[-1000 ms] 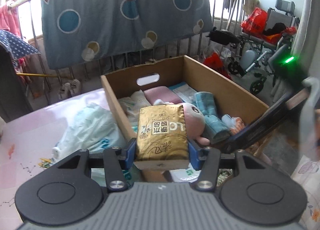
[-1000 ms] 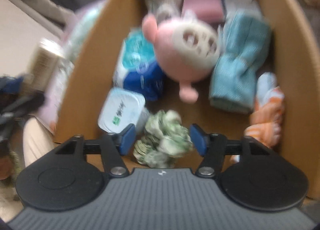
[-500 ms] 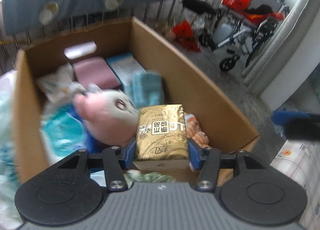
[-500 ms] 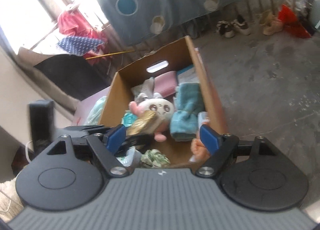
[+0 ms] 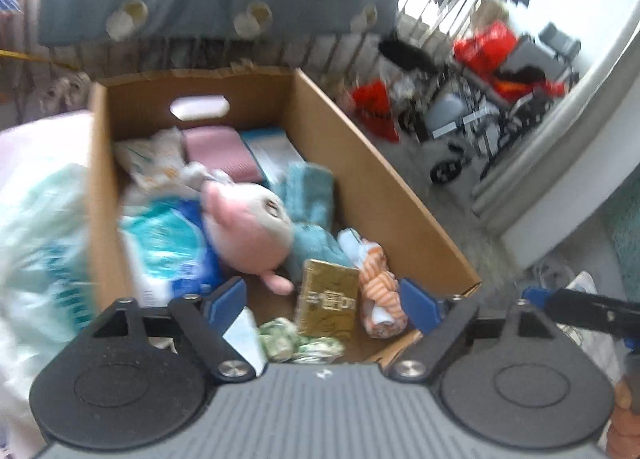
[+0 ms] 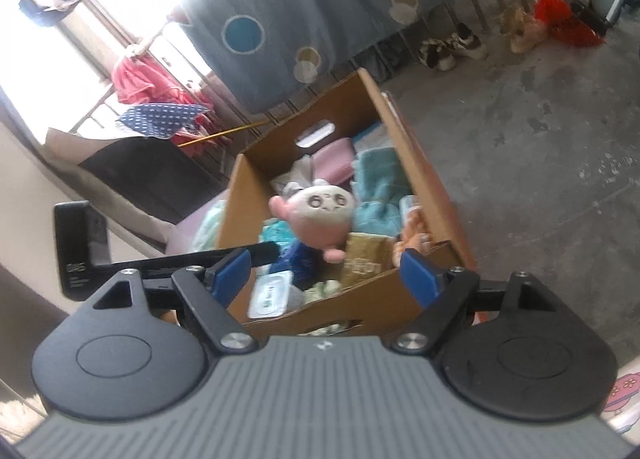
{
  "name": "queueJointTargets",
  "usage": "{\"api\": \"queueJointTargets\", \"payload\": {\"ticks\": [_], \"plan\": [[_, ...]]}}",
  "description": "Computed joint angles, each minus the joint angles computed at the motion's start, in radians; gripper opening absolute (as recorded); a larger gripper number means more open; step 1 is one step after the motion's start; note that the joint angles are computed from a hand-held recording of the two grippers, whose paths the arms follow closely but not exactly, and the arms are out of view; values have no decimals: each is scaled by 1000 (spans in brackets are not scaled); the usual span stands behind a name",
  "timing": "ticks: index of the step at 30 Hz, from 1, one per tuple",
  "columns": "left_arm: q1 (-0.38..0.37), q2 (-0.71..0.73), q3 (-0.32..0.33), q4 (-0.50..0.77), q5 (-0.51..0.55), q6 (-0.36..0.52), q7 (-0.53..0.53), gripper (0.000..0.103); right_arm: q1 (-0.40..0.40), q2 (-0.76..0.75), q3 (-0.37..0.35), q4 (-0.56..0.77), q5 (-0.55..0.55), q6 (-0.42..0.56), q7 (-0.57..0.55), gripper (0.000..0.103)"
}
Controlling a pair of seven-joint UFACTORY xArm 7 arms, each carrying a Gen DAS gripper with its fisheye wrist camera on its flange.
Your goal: Organize soft objects
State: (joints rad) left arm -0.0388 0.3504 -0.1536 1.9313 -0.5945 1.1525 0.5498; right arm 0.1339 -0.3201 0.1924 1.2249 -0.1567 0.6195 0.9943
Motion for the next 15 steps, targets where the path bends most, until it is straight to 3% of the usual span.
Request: {"api": "queueJointTargets", "payload": {"ticks": [8,11,15], "plan": [[47,-247,83,-314,-22,-256,103,100,27,108,92,165,-180,86,68,101],[52,-290,114,-382,-1,-337,113,103,62,185,122,272,-299,182,102,102],[64,-303,142,-404,45,-365,100,103,136,300,139,423,-418,332,124,102]]}}
